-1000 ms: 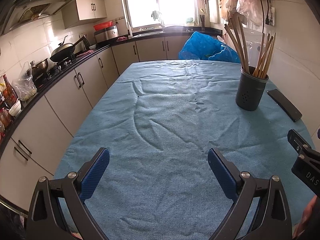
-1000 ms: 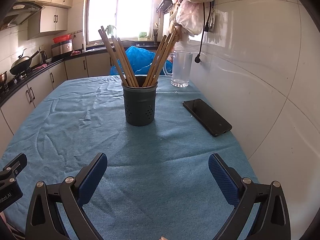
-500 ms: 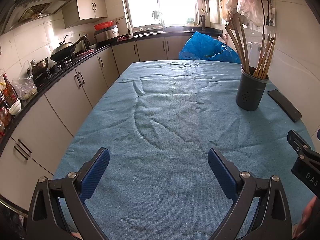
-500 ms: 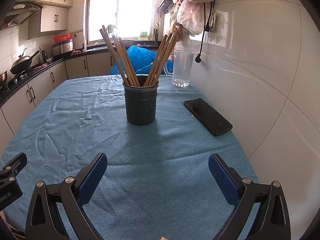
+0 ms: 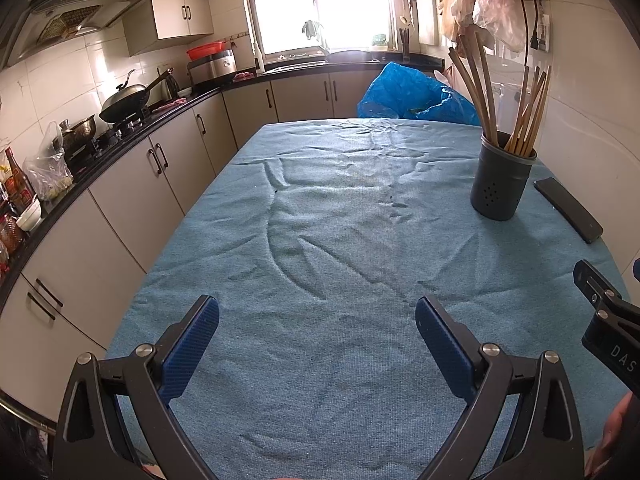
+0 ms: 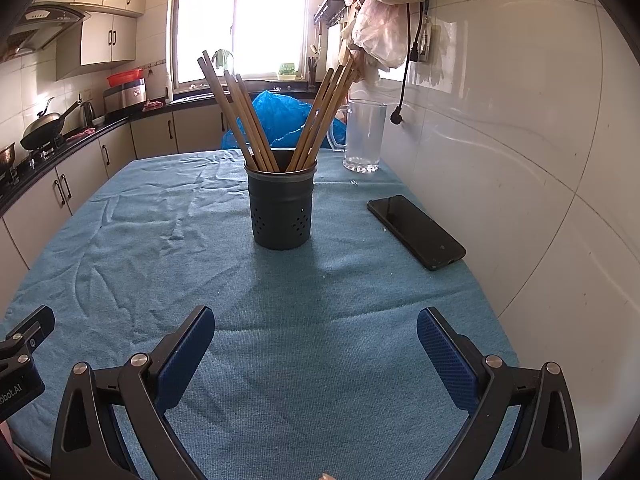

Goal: Organize utensils

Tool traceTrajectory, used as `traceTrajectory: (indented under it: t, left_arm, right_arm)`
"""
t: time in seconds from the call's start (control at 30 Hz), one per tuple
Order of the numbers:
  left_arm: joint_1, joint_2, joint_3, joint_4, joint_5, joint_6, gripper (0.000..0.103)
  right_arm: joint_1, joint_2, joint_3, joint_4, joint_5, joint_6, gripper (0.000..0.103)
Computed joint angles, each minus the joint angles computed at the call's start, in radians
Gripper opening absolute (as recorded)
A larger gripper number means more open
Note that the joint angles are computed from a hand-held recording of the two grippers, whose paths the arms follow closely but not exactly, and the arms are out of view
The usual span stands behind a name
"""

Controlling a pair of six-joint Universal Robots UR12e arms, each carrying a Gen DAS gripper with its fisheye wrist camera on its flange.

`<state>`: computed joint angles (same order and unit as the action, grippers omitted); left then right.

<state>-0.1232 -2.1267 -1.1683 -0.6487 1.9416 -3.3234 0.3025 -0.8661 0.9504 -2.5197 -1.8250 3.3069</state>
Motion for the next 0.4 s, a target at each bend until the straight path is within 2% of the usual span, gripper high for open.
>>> traceTrajectory:
  t: [0.4]
  left_arm:
    - [0.006, -0.017, 0.021, -0.013, 0.014, 0.003, 0.098]
  right_arm:
    - [-0.005, 0.01, -0.015, 0.022, 0.012, 0.004, 0.103]
